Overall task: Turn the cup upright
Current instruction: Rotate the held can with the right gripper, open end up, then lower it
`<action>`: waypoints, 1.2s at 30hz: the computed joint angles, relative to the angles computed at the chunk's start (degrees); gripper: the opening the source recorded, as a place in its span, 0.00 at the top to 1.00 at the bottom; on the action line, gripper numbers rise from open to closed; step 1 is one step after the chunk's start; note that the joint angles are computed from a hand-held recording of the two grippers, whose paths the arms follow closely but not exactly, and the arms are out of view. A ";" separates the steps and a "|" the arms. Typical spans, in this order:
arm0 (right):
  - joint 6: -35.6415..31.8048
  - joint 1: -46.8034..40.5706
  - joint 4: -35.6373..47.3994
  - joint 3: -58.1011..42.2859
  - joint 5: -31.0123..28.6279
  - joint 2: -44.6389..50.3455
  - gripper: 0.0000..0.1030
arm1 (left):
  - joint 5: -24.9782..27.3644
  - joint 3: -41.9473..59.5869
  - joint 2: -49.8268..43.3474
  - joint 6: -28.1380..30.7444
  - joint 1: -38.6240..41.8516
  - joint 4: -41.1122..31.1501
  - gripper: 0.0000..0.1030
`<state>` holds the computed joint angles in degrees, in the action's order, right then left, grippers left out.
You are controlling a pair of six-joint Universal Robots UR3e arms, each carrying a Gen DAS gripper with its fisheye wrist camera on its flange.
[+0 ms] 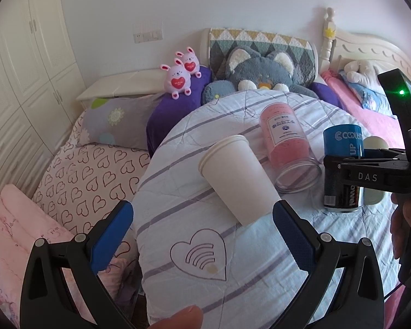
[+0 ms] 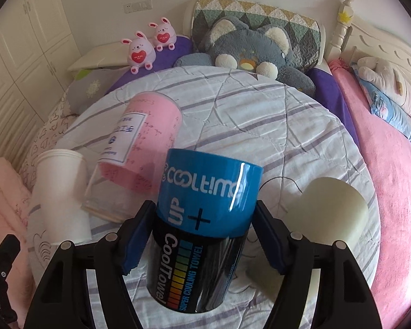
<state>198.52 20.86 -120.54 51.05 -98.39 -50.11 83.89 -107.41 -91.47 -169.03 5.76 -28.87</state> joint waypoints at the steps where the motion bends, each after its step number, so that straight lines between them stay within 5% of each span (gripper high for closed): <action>1: 0.23 0.35 -1.03 1.95 -0.04 -1.34 0.31 | -0.16 -0.80 1.25 0.18 0.16 -0.11 0.00; 21: 7.31 13.32 -10.34 37.31 -3.15 -33.08 0.32 | -4.58 -15.11 29.17 5.07 5.10 -9.70 0.00; 36: 7.44 10.17 -20.33 45.81 6.13 -29.83 0.32 | -2.47 -17.86 35.64 4.75 4.73 -13.40 0.00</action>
<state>205.96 31.02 -140.87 96.86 -92.26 -79.93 81.42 -125.27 -55.84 -164.27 10.49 -42.28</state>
